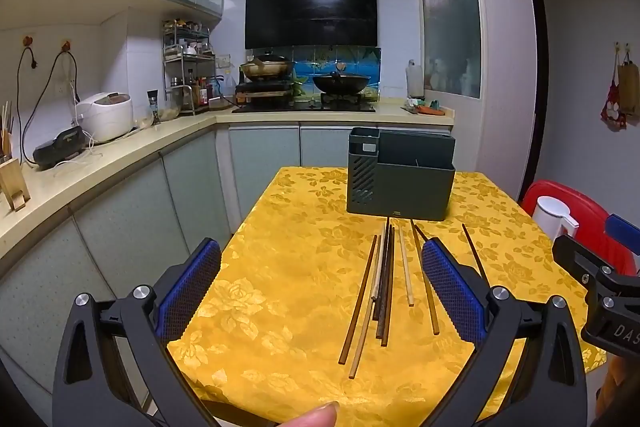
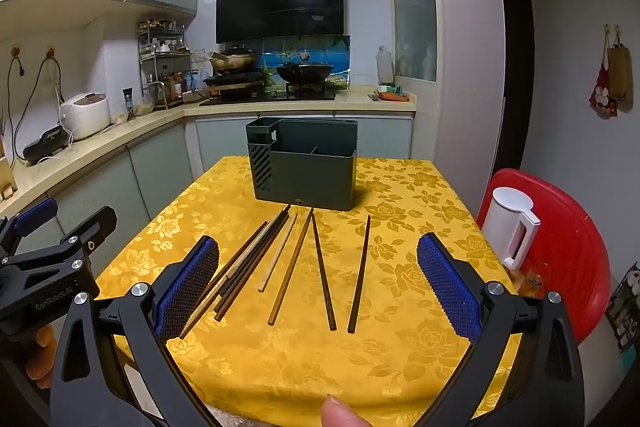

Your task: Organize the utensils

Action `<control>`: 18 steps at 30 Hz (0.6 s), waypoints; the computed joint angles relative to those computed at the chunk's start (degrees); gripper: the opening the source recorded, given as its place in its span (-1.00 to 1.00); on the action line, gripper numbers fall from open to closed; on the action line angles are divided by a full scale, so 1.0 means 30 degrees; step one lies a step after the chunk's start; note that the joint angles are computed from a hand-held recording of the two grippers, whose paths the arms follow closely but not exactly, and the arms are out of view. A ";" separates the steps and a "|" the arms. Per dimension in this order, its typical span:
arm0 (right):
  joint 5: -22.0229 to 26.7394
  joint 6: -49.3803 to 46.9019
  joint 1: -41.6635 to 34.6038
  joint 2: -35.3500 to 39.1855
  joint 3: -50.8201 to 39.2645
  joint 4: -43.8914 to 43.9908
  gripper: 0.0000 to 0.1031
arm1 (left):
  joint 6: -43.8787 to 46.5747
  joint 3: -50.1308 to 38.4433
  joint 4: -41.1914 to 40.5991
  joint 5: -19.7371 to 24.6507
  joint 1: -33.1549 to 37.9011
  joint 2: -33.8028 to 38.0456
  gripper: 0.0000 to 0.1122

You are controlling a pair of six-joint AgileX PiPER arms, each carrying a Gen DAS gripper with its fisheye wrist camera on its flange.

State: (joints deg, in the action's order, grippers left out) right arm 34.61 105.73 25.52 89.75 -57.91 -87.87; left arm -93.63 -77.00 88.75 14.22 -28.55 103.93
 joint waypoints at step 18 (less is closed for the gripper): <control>0.0051 0.0275 0.0005 0.0035 0.0017 -0.0328 0.87 | 0.0120 0.0072 -0.0082 -0.0099 0.0042 -0.0088 0.72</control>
